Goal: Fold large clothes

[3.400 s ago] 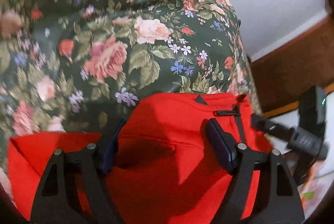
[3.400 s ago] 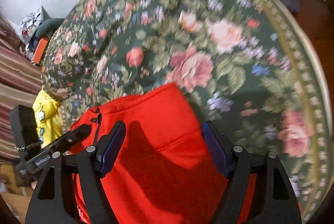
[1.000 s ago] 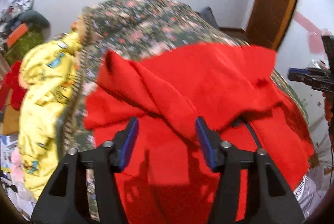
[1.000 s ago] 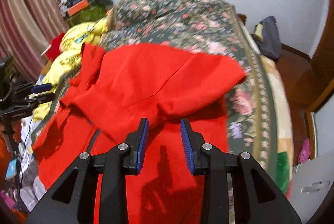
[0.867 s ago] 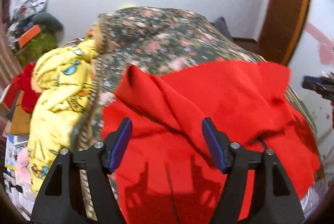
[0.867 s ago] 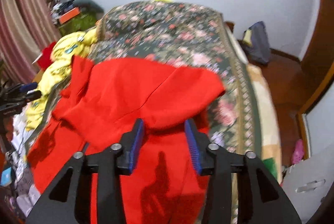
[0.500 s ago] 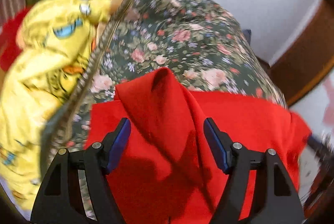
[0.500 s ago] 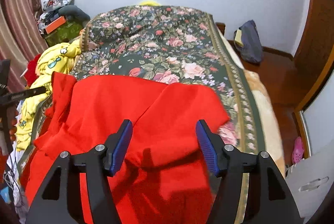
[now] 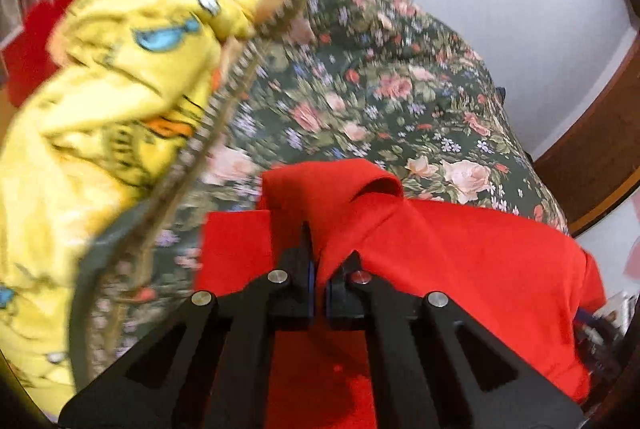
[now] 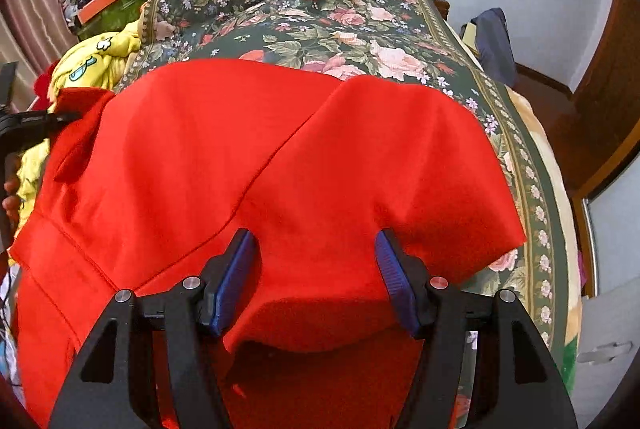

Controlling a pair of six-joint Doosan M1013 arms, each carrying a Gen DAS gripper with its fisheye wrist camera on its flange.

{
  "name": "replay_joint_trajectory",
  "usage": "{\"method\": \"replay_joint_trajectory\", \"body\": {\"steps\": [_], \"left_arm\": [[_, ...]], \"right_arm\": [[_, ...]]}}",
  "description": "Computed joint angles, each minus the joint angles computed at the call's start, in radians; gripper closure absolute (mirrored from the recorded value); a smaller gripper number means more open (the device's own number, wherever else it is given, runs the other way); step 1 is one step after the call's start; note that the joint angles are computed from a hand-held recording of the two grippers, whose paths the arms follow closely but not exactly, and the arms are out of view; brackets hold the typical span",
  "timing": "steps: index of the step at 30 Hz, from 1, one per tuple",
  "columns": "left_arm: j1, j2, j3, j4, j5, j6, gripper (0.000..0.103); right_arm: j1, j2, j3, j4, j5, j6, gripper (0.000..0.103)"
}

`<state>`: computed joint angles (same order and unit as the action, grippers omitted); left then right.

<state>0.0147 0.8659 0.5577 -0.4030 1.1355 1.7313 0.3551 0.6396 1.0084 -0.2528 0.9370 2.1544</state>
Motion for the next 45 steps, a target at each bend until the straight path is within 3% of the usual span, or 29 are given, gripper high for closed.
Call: {"method": "replay_joint_trajectory", "body": {"steps": [3,7,11,13,20,23,25,27,30,34,36,37,39,45], "left_arm": [[0.018,-0.047,0.085,0.013,-0.044,0.033,0.101],[0.023,-0.073,0.147,0.139,-0.065,0.027,0.085],[0.014,-0.086,0.198,0.372,-0.079,-0.063,0.085],[0.018,-0.085,0.201,0.398,-0.058,-0.061,0.085],[0.026,-0.152,0.25,0.234,-0.092,0.088,0.084],[0.007,-0.18,0.266,0.171,-0.112,0.16,0.07],[-0.006,-0.196,0.279,0.113,-0.117,0.207,0.055],[-0.023,-0.211,0.304,0.038,-0.108,0.261,0.048],[-0.043,-0.218,0.326,-0.023,-0.061,0.305,0.047],[-0.08,-0.227,0.371,0.022,-0.032,0.344,0.047],[-0.09,-0.248,0.428,0.053,-0.088,0.365,0.043],[-0.09,-0.266,0.464,0.049,-0.141,0.37,0.035],[-0.088,-0.283,0.494,0.073,-0.185,0.345,0.024],[-0.053,-0.286,0.492,0.024,-0.145,0.358,0.021]], "right_arm": [[-0.002,-0.002,0.003,-0.005,0.007,0.006,0.044],[-0.002,-0.003,0.005,-0.007,0.014,0.013,0.044],[0.003,0.006,-0.01,-0.026,0.036,0.016,0.044],[0.004,0.011,-0.019,-0.027,0.048,0.01,0.044],[0.018,0.017,-0.061,-0.082,0.094,0.012,0.044],[0.025,0.006,-0.062,-0.083,0.053,0.007,0.044],[0.029,-0.003,-0.057,-0.053,0.009,-0.012,0.044],[0.033,-0.004,-0.057,-0.009,-0.017,-0.051,0.044],[0.047,0.011,-0.069,0.001,-0.001,-0.095,0.044],[0.064,0.032,-0.073,-0.021,0.06,-0.123,0.044],[0.066,0.029,-0.059,-0.035,0.071,-0.109,0.044],[0.066,0.022,-0.044,-0.044,0.064,-0.095,0.041],[0.065,0.003,-0.015,-0.063,0.05,-0.064,0.03],[0.057,-0.037,0.046,-0.06,0.034,-0.022,0.025]]}}
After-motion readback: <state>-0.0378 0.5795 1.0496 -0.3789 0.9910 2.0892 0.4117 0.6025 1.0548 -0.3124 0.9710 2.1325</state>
